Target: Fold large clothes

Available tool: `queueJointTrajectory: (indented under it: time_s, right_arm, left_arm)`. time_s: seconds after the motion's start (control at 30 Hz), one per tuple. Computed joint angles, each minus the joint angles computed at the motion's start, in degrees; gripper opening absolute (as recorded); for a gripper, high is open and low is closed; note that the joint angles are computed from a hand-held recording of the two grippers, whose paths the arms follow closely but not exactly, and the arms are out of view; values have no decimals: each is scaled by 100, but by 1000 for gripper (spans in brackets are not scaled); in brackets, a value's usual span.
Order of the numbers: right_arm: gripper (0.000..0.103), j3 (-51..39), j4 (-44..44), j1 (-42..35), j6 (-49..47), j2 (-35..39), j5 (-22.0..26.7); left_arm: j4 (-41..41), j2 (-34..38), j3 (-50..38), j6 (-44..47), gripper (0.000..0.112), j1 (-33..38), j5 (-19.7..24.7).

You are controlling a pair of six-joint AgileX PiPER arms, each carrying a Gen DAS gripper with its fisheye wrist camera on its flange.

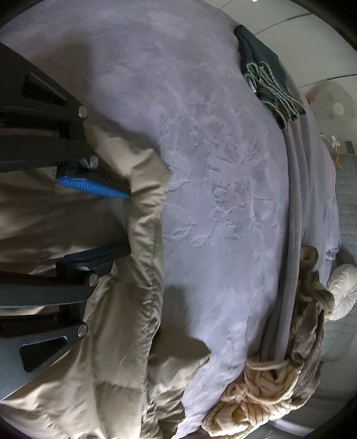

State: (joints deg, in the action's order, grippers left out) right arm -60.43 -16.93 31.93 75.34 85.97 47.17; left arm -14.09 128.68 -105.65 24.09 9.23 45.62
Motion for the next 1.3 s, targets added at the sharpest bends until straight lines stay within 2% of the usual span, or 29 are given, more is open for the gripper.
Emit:
queueJointTrajectory:
  time_s: [0.13, 0.3, 0.43, 0.53, 0.63, 0.7, 0.73, 0.93, 1.0, 1.03, 1.07, 1.3]
  right_arm:
    - [0, 290, 16, -233, -30, 167, -498]
    - [0, 215, -34, -373, -109, 376, -665]
    - [0, 0, -98, -241, -27, 362, -280]
    - [3, -431, -288, 14, 94, 437, 396]
    - [15, -582, -458, 291, 375, 278, 720]
    - [38, -580, -580, 494, 725, 94, 819]
    - [42, -571, -606, 559, 824, 25, 830]
    - [45, -752, -662, 1135, 1187, -185, 1199]
    - [48, -749, -650, 1310, 1383, -277, 1274]
    - [50, -725, -660, 1405, 1499, -324, 1301]
    - [53, -704, -686, 1532, 1647, -387, 1352]
    - [67, -598, -872, 2530, 2686, -733, 1792]
  left_arm:
    - [137, 95, 113, -124, 39, -151, -356]
    - [11, 178, 109, -123, 39, -152, -487]
    - [350, -25, 327, -350, 45, -215, -619]
    - [552, -232, 443, -516, 45, -201, -525]
    - [675, -462, 537, -563, 46, -154, -301]
    - [640, -663, 722, -443, 46, -110, -275]
    - [621, -800, 862, -341, 46, -91, -273]
    - [490, -1365, 1444, -42, 46, 48, -139]
    - [455, -1549, 1644, -7, 62, 105, -134]
    - [478, -1668, 1786, -27, 82, 123, -202]
    - [395, -1828, 1979, 59, 92, 179, -271]
    - [350, -2373, 2556, 348, 93, 419, 26]
